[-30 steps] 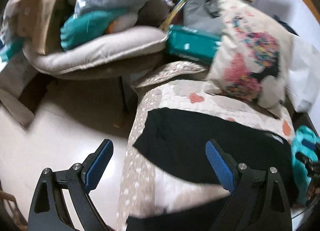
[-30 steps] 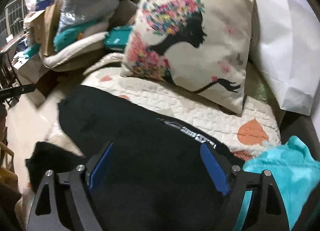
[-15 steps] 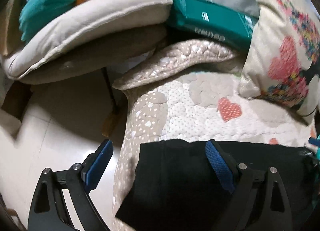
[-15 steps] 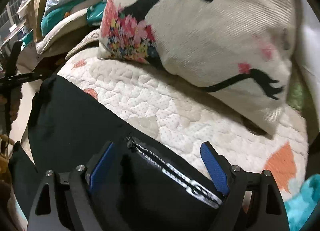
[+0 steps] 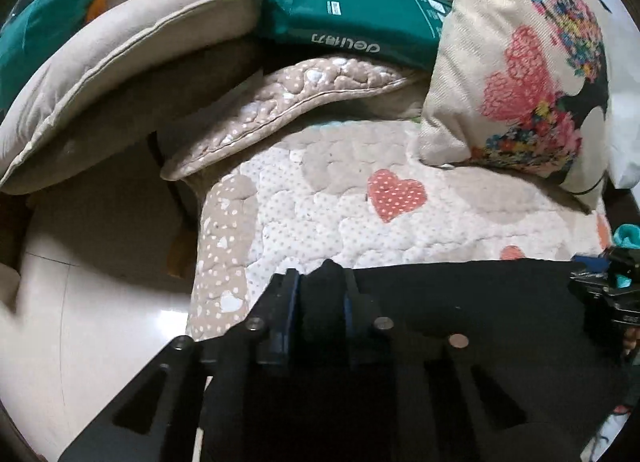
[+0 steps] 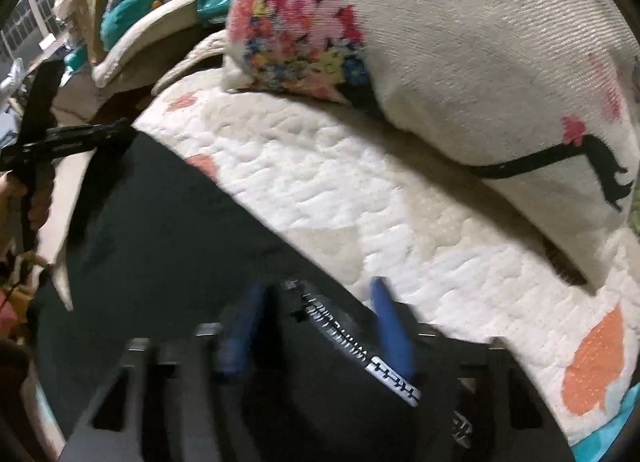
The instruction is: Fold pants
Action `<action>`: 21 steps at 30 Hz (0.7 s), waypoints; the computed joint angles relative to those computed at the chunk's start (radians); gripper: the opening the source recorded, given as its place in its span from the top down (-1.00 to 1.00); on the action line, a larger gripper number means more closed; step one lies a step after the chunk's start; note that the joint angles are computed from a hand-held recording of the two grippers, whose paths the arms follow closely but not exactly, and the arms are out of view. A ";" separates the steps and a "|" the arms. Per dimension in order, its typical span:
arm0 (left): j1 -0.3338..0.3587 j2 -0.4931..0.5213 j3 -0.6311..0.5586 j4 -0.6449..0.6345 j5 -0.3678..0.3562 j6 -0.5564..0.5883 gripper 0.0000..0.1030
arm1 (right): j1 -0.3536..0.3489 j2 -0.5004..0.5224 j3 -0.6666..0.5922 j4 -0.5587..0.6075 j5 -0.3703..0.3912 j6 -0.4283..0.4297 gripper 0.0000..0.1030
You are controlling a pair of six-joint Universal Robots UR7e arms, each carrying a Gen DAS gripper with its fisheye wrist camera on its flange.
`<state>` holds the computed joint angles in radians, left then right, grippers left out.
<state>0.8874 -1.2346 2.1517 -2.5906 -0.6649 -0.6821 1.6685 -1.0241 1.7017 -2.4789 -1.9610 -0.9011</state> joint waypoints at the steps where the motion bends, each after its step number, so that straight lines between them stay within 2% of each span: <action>1: -0.008 -0.007 0.004 0.008 0.009 -0.003 0.69 | -0.001 -0.006 -0.001 0.016 0.000 0.011 0.35; 2: -0.017 -0.011 0.009 0.011 0.016 -0.004 0.70 | -0.002 -0.010 -0.001 0.030 0.005 0.021 0.48; 4: -0.044 -0.028 0.023 0.026 0.035 -0.021 0.70 | -0.003 -0.026 0.001 0.052 0.019 0.044 0.60; 7: -0.091 -0.064 0.048 0.048 0.059 -0.064 0.70 | 0.010 -0.056 0.032 0.030 0.025 0.054 0.69; 9: -0.132 -0.109 0.072 0.115 0.085 -0.129 0.70 | 0.022 -0.089 0.061 0.017 0.035 0.062 0.71; 15: -0.285 -0.218 0.112 0.386 0.140 -0.398 0.70 | 0.059 -0.198 0.157 0.006 0.049 0.082 0.74; 21: -0.466 -0.319 0.141 0.754 0.124 -0.742 0.70 | 0.089 -0.344 0.291 0.015 0.034 0.078 0.74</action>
